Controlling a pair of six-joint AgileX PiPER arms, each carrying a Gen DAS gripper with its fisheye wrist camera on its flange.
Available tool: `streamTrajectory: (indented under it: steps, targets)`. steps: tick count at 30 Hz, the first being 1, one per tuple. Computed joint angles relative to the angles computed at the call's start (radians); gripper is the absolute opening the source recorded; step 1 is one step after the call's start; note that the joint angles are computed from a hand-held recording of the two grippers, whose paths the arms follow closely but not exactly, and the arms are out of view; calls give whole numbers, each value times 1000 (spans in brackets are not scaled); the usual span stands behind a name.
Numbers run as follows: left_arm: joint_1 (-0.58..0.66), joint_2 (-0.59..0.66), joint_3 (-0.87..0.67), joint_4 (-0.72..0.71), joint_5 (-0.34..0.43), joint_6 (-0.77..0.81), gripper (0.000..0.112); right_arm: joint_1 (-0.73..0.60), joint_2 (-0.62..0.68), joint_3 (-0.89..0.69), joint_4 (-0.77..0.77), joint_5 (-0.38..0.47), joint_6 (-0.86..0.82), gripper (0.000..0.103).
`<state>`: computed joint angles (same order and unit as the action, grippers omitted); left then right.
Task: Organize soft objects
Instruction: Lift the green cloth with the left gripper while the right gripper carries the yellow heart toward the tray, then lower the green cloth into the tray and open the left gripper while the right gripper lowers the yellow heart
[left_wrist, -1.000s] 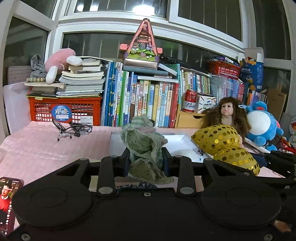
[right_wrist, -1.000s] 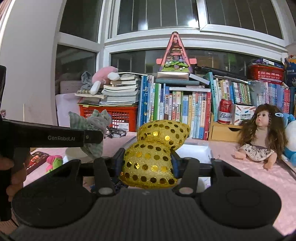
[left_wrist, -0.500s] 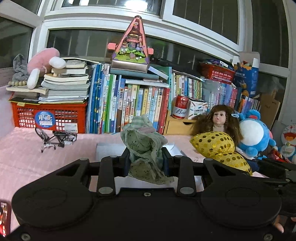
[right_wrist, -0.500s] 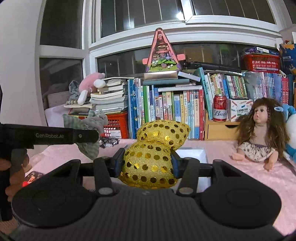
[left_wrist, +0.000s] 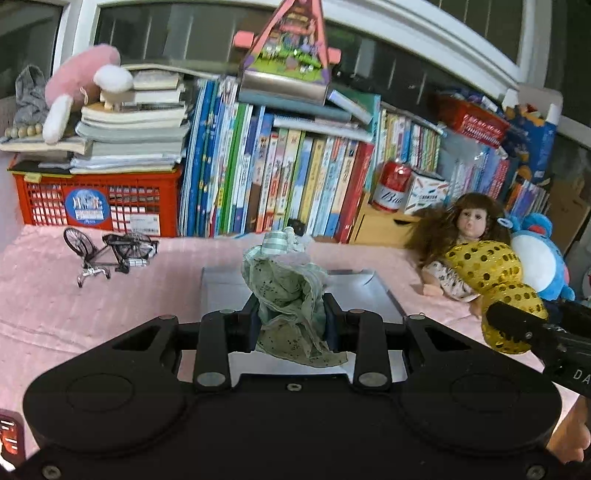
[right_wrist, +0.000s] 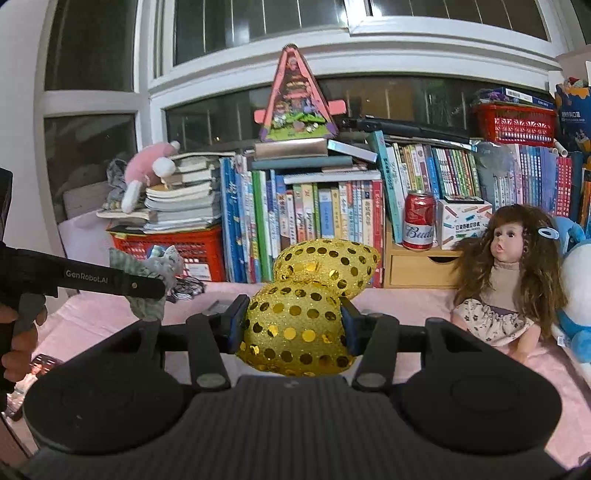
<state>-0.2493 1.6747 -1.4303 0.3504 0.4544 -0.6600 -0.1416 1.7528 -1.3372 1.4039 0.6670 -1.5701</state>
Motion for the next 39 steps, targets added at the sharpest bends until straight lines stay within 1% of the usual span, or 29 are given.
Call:
streamTrajectory:
  steps: [3,10,13,15,17,21,27,29,31,35,37,39]
  targets:
    - [-6,57,-49,9,23,-19,31,11,40,-58,-73,-15,62,55]
    - [-1,180,-179,-48,98,19,31,30,138,-191,-273,-15,263,55]
    - [12,226,-240,-84,137,57,31,43,177,-246,-347,-22,339,55]
    - [27,252,-283,-135,167,104,31,52,207,-295,-409,-15,406,55]
    - [49,281,-338,-194,208,159,31,62,232,-343,-473,-8,479,55]
    - [84,349,-471,-256,315,234,31,79,288,-453,-581,33,615,55]
    - [119,463,-658,-330,468,295,32,110,377,-602,-724,89,789,56]
    - [128,485,-683,-365,490,308,32,113,415,-656,-760,121,841,55]
    - [131,499,-693,-383,498,318,32,121,439,-684,-812,130,883,56]
    - [124,512,-703,-350,496,311,32,128,461,-697,-877,127,900,56]
    - [125,535,-743,-322,521,298,32,130,471,-706,-904,135,905,56]
    - [134,565,-802,-317,564,298,32,131,482,-719,-924,148,909,56]
